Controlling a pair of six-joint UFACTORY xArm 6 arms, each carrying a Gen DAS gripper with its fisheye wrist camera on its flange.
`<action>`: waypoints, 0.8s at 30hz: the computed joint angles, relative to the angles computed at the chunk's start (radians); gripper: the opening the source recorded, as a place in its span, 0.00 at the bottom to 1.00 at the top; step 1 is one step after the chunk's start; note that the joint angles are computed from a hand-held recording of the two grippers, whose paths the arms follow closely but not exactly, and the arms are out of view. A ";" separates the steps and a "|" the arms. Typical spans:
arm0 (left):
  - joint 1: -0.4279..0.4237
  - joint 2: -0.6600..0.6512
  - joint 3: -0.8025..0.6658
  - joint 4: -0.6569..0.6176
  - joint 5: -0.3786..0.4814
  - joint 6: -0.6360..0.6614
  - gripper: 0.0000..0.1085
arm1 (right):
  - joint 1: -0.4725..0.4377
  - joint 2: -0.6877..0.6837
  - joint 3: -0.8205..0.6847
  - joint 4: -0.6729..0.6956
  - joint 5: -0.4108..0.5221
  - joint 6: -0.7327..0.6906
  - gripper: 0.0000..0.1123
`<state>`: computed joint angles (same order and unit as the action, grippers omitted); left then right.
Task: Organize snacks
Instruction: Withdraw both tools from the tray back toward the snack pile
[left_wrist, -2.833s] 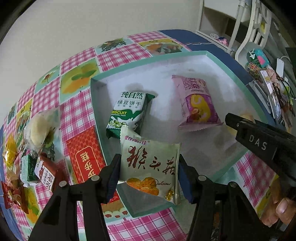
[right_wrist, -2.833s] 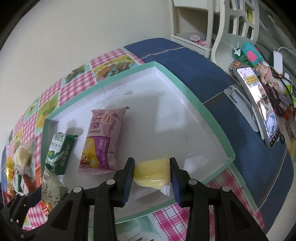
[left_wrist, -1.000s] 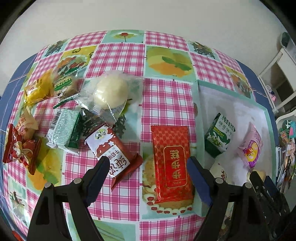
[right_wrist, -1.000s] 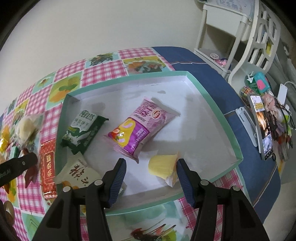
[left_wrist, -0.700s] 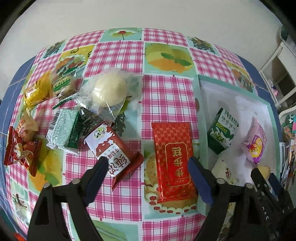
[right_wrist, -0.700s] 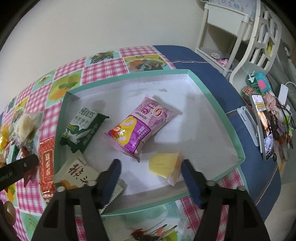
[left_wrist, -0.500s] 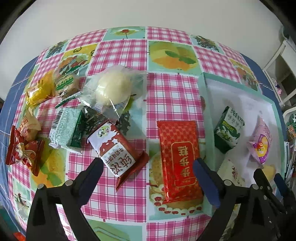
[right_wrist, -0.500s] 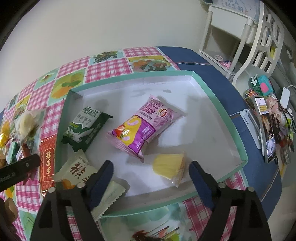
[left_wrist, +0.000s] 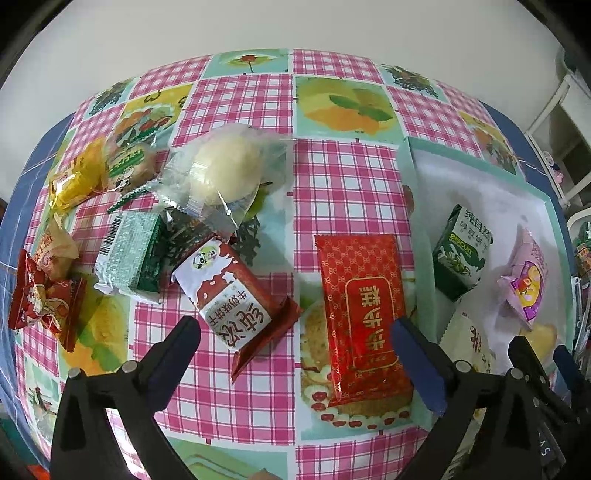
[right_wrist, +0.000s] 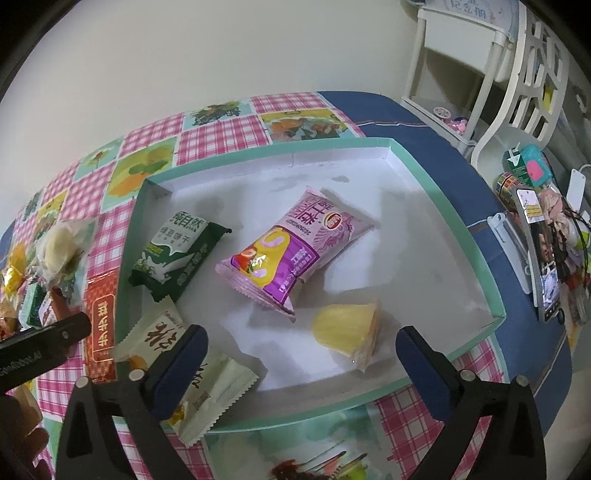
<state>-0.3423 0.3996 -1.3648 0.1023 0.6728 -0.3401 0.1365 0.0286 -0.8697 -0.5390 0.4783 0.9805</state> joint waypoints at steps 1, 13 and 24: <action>0.001 -0.001 0.003 -0.015 -0.006 0.013 0.95 | 0.000 -0.002 0.002 -0.002 -0.003 0.004 0.92; 0.014 -0.039 0.031 -0.125 -0.045 0.150 0.95 | 0.020 -0.019 -0.001 -0.019 -0.015 0.056 0.92; 0.081 -0.092 0.054 -0.180 -0.103 0.220 0.95 | 0.117 0.043 -0.085 0.076 -0.058 -0.040 0.92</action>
<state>-0.2618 0.3080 -1.3103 -0.0773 0.5695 -0.1200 0.2537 0.0715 -0.9549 -0.4633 0.4198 0.9405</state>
